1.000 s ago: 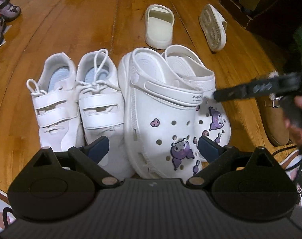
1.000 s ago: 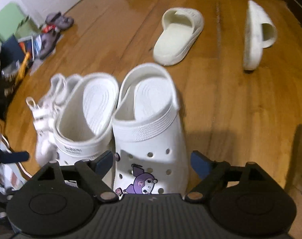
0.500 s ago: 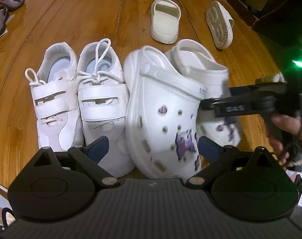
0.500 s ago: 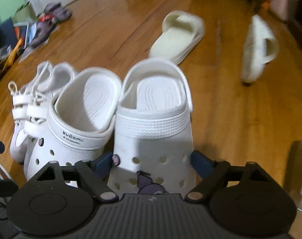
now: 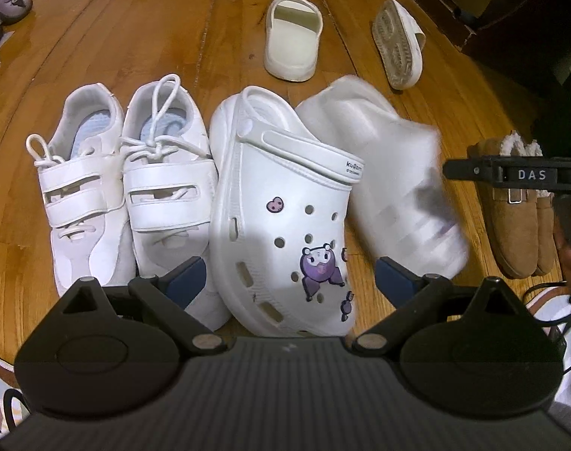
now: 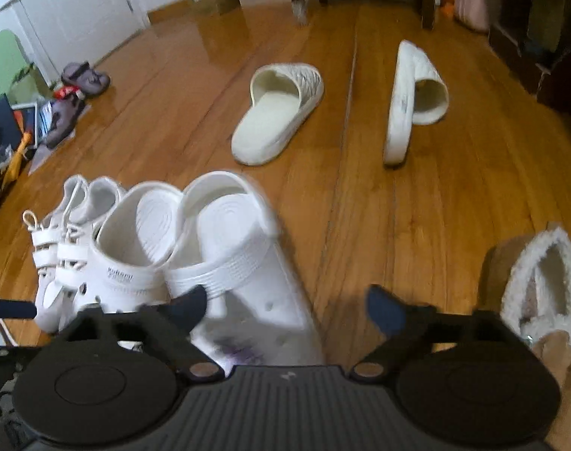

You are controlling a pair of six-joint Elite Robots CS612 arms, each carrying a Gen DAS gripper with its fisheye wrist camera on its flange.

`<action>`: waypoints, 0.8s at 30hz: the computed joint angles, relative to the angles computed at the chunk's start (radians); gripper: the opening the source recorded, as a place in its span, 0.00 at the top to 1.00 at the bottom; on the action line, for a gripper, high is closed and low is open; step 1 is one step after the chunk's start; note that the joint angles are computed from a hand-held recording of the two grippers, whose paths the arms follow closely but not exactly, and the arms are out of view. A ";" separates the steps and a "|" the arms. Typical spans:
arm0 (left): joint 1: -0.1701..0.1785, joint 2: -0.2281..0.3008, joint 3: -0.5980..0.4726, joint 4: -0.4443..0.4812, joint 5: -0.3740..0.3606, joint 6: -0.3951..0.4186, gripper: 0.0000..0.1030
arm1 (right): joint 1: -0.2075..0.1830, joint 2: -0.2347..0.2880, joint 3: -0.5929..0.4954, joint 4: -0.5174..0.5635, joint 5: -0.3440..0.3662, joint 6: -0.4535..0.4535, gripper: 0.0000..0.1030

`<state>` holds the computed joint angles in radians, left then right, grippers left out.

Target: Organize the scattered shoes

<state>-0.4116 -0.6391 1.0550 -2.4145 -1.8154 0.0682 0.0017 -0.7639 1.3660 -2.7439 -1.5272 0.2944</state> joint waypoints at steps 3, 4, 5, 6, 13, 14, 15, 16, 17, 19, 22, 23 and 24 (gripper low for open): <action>0.000 0.004 -0.007 0.010 0.001 -0.006 0.05 | 0.007 0.033 -0.049 0.063 0.041 -0.028 0.08; 0.000 0.005 -0.008 0.014 0.004 -0.006 0.05 | 0.017 0.045 -0.066 0.078 0.032 -0.069 0.08; 0.000 0.006 -0.009 0.017 0.008 -0.008 0.05 | 0.030 0.059 -0.086 0.090 -0.007 -0.121 0.08; 0.000 0.007 -0.010 0.017 0.011 -0.009 0.05 | 0.039 0.073 -0.103 0.095 -0.039 -0.156 0.08; -0.001 0.010 -0.015 0.025 0.008 -0.021 0.05 | 0.064 0.133 -0.193 0.134 -0.117 -0.216 0.16; -0.001 0.010 -0.015 0.025 0.007 -0.021 0.05 | 0.062 0.128 -0.189 0.146 -0.121 -0.183 0.17; -0.001 0.011 -0.016 0.026 0.005 -0.022 0.05 | 0.060 0.121 -0.185 0.165 -0.128 -0.142 0.17; -0.001 0.010 -0.015 0.024 0.004 -0.023 0.05 | 0.058 0.110 -0.171 0.163 -0.133 -0.108 0.17; -0.001 0.009 -0.014 0.021 0.001 -0.024 0.05 | 0.056 0.100 -0.154 0.152 -0.137 -0.085 0.17; 0.000 0.009 -0.013 0.017 -0.005 -0.025 0.05 | 0.048 0.063 -0.094 0.108 -0.174 -0.014 0.17; 0.001 0.009 -0.012 0.015 -0.017 -0.032 0.05 | 0.037 0.014 -0.020 0.084 -0.251 0.085 0.17; 0.001 0.009 -0.013 0.015 -0.018 -0.033 0.05 | 0.035 0.008 -0.007 0.082 -0.276 0.096 0.16; 0.001 0.010 -0.014 0.014 -0.019 -0.037 0.05 | 0.033 0.003 0.006 0.080 -0.305 0.107 0.15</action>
